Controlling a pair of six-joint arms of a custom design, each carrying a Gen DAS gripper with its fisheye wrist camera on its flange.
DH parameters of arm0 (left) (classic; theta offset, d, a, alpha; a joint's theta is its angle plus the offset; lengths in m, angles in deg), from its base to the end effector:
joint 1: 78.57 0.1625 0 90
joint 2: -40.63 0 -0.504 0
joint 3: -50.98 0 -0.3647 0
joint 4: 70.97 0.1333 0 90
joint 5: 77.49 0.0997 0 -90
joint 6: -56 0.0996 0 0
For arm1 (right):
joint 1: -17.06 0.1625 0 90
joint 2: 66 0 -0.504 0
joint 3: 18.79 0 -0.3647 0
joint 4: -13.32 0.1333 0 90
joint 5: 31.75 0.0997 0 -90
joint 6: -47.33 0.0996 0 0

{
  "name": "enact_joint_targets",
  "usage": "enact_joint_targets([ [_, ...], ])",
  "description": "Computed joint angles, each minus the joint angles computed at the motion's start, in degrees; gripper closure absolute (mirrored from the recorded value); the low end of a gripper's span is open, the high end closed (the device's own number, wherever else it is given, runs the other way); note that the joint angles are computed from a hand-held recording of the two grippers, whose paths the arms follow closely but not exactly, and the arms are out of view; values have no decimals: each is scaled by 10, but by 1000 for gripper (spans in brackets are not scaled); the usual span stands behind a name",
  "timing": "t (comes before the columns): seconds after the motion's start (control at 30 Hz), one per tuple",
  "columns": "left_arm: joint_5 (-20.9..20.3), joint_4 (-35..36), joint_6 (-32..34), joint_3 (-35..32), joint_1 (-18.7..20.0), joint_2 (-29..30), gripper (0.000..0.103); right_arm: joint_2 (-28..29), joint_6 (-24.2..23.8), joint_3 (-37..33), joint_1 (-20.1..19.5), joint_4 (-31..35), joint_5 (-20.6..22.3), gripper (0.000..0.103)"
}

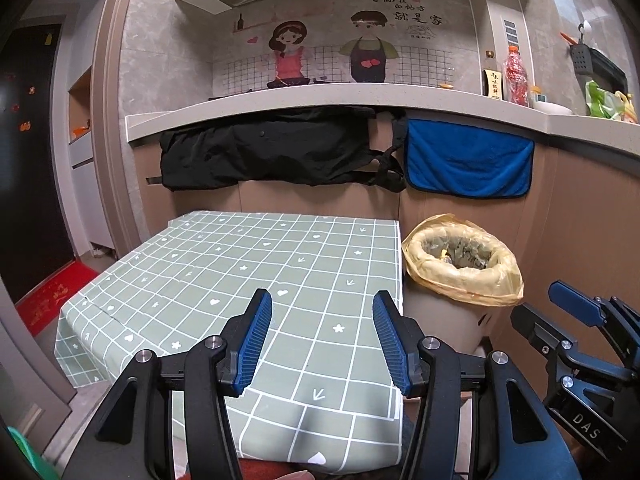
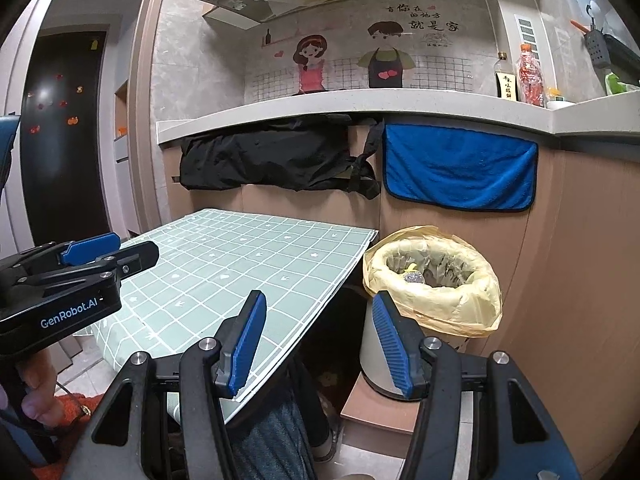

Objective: Collect trash

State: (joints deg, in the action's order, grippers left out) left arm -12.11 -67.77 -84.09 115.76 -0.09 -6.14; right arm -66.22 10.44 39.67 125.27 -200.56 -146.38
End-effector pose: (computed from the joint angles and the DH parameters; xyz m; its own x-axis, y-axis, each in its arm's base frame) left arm 0.0234 -0.7604 0.2913 -0.6964 0.0748 -0.7137 0.6767 0.3996 -0.6184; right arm 0.3433 -0.7498 -0.0922 -0.7081 -0.1740 0.6843 -0.6926 0.3593 -0.6254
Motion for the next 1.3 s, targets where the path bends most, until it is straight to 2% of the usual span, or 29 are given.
enact_joint_targets([
  [1.3,6,18,4,-11,0,8,49,-3,4,8,-3,-12,3,50],
])
